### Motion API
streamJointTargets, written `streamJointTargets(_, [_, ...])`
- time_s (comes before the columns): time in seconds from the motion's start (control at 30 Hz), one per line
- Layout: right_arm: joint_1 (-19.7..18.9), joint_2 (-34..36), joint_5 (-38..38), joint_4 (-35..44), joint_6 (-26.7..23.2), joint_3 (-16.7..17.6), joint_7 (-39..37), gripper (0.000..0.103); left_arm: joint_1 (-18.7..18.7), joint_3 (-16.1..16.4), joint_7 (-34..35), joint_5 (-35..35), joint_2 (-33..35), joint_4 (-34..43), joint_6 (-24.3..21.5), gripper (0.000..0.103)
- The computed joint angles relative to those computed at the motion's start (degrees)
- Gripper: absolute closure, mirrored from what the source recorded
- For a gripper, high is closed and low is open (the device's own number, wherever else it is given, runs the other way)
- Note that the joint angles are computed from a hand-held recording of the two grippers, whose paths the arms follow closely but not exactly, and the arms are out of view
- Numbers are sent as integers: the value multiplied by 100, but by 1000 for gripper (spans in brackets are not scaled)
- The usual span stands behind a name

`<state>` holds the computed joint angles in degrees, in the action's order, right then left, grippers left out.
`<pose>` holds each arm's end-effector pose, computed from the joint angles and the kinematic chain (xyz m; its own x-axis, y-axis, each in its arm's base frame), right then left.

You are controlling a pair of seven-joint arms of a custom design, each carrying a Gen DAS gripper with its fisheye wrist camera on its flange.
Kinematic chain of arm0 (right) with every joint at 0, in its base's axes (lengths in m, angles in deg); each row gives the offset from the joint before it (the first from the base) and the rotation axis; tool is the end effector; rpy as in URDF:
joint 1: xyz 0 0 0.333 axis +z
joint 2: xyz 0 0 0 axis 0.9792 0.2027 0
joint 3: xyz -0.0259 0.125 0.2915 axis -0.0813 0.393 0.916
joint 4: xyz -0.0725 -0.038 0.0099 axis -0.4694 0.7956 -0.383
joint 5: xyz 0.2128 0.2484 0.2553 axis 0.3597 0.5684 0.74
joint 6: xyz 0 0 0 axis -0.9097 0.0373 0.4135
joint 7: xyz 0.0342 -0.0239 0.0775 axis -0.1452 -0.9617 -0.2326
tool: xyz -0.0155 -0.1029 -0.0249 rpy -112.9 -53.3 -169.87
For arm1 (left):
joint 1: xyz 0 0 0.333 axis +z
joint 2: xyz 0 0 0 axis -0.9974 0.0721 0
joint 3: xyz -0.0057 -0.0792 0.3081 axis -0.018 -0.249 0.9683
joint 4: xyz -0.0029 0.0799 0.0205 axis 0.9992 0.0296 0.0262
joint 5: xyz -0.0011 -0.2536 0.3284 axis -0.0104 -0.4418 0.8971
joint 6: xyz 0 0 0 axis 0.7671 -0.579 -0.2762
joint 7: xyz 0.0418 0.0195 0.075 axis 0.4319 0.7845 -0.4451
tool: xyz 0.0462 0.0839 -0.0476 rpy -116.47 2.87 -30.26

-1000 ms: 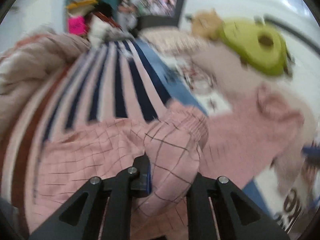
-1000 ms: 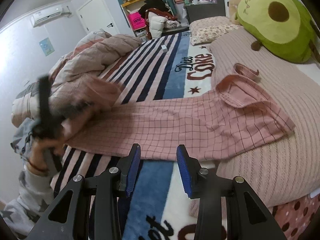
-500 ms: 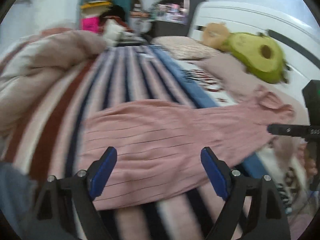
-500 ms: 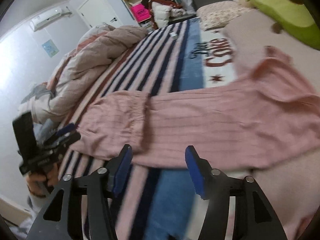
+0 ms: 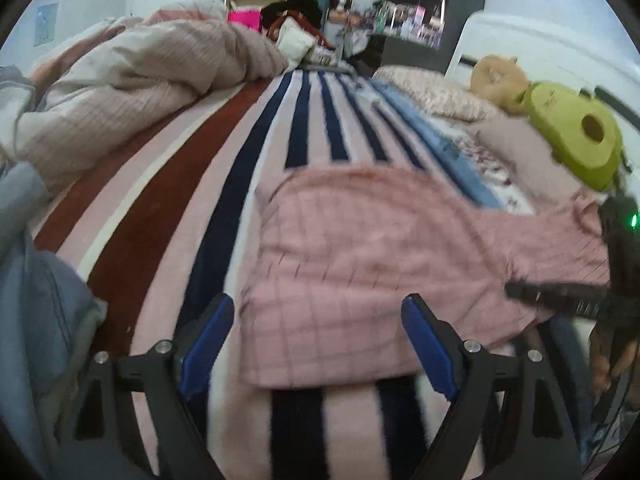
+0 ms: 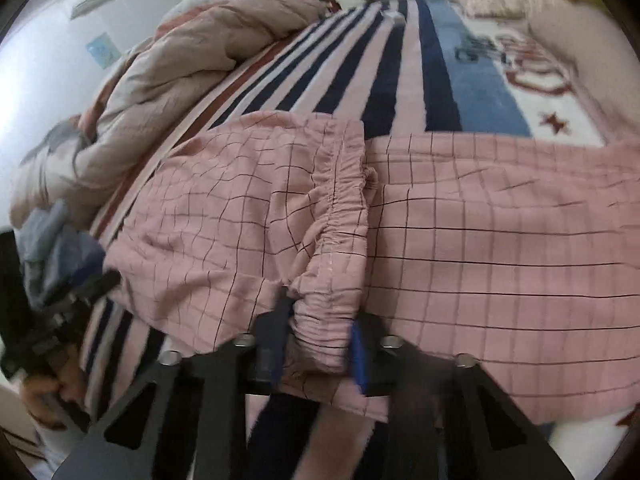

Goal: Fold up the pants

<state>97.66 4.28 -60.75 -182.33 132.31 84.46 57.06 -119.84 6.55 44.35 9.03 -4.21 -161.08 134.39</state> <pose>0.3998 0.2242 0.4069 0.0004 -0.9378 -0.3471 -0.8397 0.1882 -0.5094 0.4536 -0.1294 0.4294 -0.3596 -0.9226 0.1397 -0.6917 0.1631 -0.7035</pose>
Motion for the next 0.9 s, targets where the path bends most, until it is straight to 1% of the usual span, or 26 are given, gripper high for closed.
streamJointTargets(0.03, [-140, -169, -116, -84, -86, 130, 127, 90, -242, 180, 180, -173, -50, 32, 49, 20])
streamJointTargets(0.1, [-607, -542, -494, -256, -331, 553, 621, 90, -648, 438, 462, -425, -88, 138, 134, 20])
streamJointTargets(0.13, [-759, -719, -658, -343, -428, 669, 798, 90, -986, 657, 678, -633, -124, 201, 205, 20])
streamJointTargets(0.17, [-892, -924, -817, -434, -566, 760, 953, 90, -1196, 805, 815, -758, -141, 242, 234, 20])
streamJointTargets(0.2, [-890, -1070, -899, -507, -679, 724, 985, 89, -1570, 1062, 1055, -967, -163, 314, 268, 20])
streamJointTargets(0.23, [-749, -1146, -877, -568, -729, 552, 892, 85, -1762, 1175, 1192, -1088, -152, 371, 280, 20])
streamJointTargets(0.27, [-536, -1247, -764, -593, -906, 278, 704, 83, -1754, 1117, 1206, -1108, -169, 357, 297, 20])
streamJointTargets(0.3, [-506, -1357, -747, -597, -1065, 204, 667, 78, -1711, 1032, 1198, -1088, -171, 345, 317, 20])
streamJointTargets(0.33, [-507, -1530, -750, -655, -1163, 142, 615, 66, -1712, 995, 1216, -1072, -175, 334, 351, 20])
streamJointTargets(0.4, [-885, -2106, -1012, -796, -1438, 326, 776, 51, -1716, 976, 1210, -1007, -237, 285, 384, 20])
streamJointTargets(0.5, [-1532, -2977, -1531, -921, -2057, 514, 947, 51, -1753, 1042, 1123, -812, -367, 182, 431, 20])
streamJointTargets(0.53, [-1847, -3220, -1856, -892, -2364, 669, 967, 47, -1799, 1094, 1085, -751, -406, 159, 440, 20])
streamJointTargets(0.57, [-2008, -3326, -2082, -861, -2555, 753, 965, 41, -1884, 1176, 1056, -708, -427, 160, 449, 20])
streamJointTargets(0.6, [-2208, -3415, -2389, -799, -2811, 815, 871, 26, -1974, 1253, 1021, -667, -430, 162, 472, 20])
streamJointTargets(0.63, [-2278, -3446, -2572, -776, -2971, 757, 754, 17, -2043, 1319, 983, -615, -444, 162, 473, 20])
streamJointTargets(0.7, [-2476, -3413, -2928, -698, -3299, 682, 557, 17, -2188, 1450, 913, -509, -463, 157, 495, 20])
streamJointTargets(0.77, [-2604, -3200, -3208, -580, -3497, 685, 478, 17, -2274, 1527, 815, -380, -454, 146, 519, 20])
streamJointTargets(0.8, [-2599, -3050, -3291, -527, -3594, 597, 363, 17, -2275, 1529, 749, -299, -432, 146, 518, 20])
streamJointTargets(0.87, [-2473, -2670, -3262, -403, -3797, 305, 56, 17, -2246, 1513, 610, -134, -416, 124, 532, 20])
streamJointTargets(0.9, [-2508, -2524, -3374, -349, -3773, 311, 63, 17, -2244, 1525, 546, -59, -408, 119, 540, 20])
